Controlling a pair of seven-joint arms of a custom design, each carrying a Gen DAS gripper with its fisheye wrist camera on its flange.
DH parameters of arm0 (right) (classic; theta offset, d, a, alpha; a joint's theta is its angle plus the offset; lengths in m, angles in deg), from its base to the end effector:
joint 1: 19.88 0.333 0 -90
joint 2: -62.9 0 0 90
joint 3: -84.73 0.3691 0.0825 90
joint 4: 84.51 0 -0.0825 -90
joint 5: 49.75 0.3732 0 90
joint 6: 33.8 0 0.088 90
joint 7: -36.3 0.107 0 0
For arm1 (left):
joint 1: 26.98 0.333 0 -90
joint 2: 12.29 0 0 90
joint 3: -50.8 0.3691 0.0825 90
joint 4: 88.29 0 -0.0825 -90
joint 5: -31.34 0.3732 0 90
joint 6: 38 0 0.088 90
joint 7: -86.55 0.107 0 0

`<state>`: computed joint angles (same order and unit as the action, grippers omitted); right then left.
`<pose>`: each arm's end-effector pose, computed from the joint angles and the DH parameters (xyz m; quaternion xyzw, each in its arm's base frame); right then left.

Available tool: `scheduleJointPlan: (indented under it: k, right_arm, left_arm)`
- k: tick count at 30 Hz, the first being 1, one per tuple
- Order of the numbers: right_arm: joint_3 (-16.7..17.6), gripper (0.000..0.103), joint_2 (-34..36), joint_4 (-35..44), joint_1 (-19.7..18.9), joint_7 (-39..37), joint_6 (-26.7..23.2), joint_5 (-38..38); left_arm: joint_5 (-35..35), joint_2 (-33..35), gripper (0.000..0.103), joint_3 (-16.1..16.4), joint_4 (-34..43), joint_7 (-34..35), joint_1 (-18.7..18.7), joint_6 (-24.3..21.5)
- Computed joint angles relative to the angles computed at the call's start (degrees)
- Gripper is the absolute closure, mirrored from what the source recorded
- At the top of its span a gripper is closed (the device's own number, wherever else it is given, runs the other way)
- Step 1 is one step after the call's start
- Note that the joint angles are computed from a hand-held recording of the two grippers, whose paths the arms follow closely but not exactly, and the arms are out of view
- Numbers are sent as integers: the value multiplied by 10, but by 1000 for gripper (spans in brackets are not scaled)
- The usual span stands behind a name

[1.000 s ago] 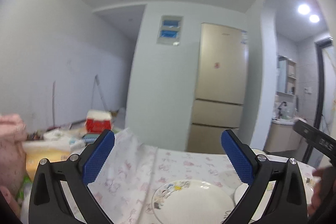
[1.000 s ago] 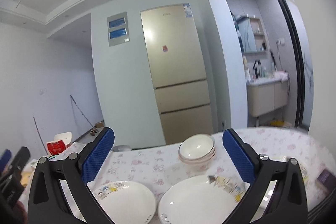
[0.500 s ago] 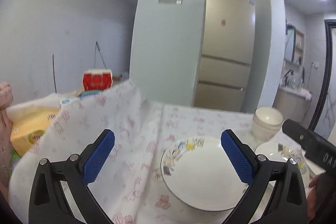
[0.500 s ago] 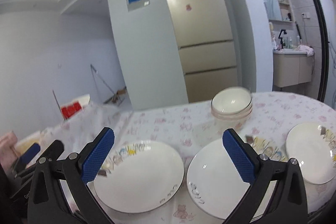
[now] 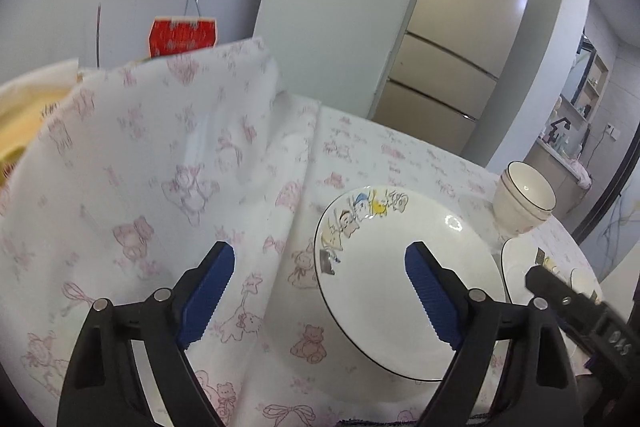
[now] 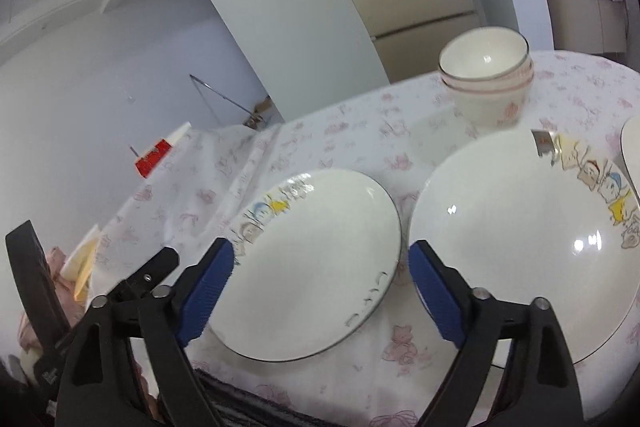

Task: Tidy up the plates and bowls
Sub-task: 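Lower both grippers to the rim of the cartoon-rimmed 'Lite' plate, then close both grippers on the rim of the 'Lite' plate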

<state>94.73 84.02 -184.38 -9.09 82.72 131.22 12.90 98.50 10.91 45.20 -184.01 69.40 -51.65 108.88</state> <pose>0.6717 0.1818 0.4839 -0.6640 0.5908 -0.0727 0.4526 0.6125 -0.3611 0.4717 -0.7699 0.4600 -0.3472 0.2742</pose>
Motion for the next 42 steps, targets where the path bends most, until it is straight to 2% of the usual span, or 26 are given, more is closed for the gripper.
scheduleJointPlan:
  k: [5,7,9,11,14,16,18,21,25,27,29,31,34,36,42]
  right_arm:
    - [-17,32,2,-5,10,51,-3,-37]
    - [-28,43,1,-9,20,79,6,-66]
    - [-47,49,2,-14,36,126,15,-111]
    - [-42,49,3,-12,30,139,9,-125]
    - [-35,49,3,-13,22,147,6,-132]
    - [-34,50,4,-12,21,152,6,-140]
    - [-33,50,6,-11,20,156,3,-147]
    - [-27,52,8,-7,13,152,-8,-145]
    - [-23,52,10,-5,10,147,-12,-138]
    - [-22,52,10,-5,8,147,-13,-133]
    - [-21,52,11,-4,6,149,-15,-125]
    - [-22,52,10,-4,5,152,-17,-122]
    - [-46,52,9,-6,24,194,-22,-160]
    - [-57,52,8,-8,30,219,-31,-186]
    - [-56,52,-8,-25,31,226,-29,-225]
  left_arm:
    - [0,0,15,2,-3,-12,2,8]
    - [32,-4,15,9,-8,-37,-4,19]
    - [66,-10,15,13,-9,-59,-18,-8]
    - [73,-9,15,6,-3,-53,-19,-23]
    - [48,-1,16,-5,7,-21,-10,-27]
    - [36,0,20,-5,6,-17,-7,-23]
    - [11,2,34,-7,6,-8,-1,-24]
    - [-31,8,48,-12,2,13,18,13]
    - [-58,8,48,-5,-8,12,23,44]
    - [-69,9,58,-4,-11,12,24,54]
    - [-87,13,59,-5,-14,21,31,72]
    - [-100,16,66,-4,-16,26,33,85]
    - [-113,20,76,0,-18,31,35,107]
    - [-122,25,83,0,-12,48,33,107]
    - [-160,39,84,-7,15,116,24,69]
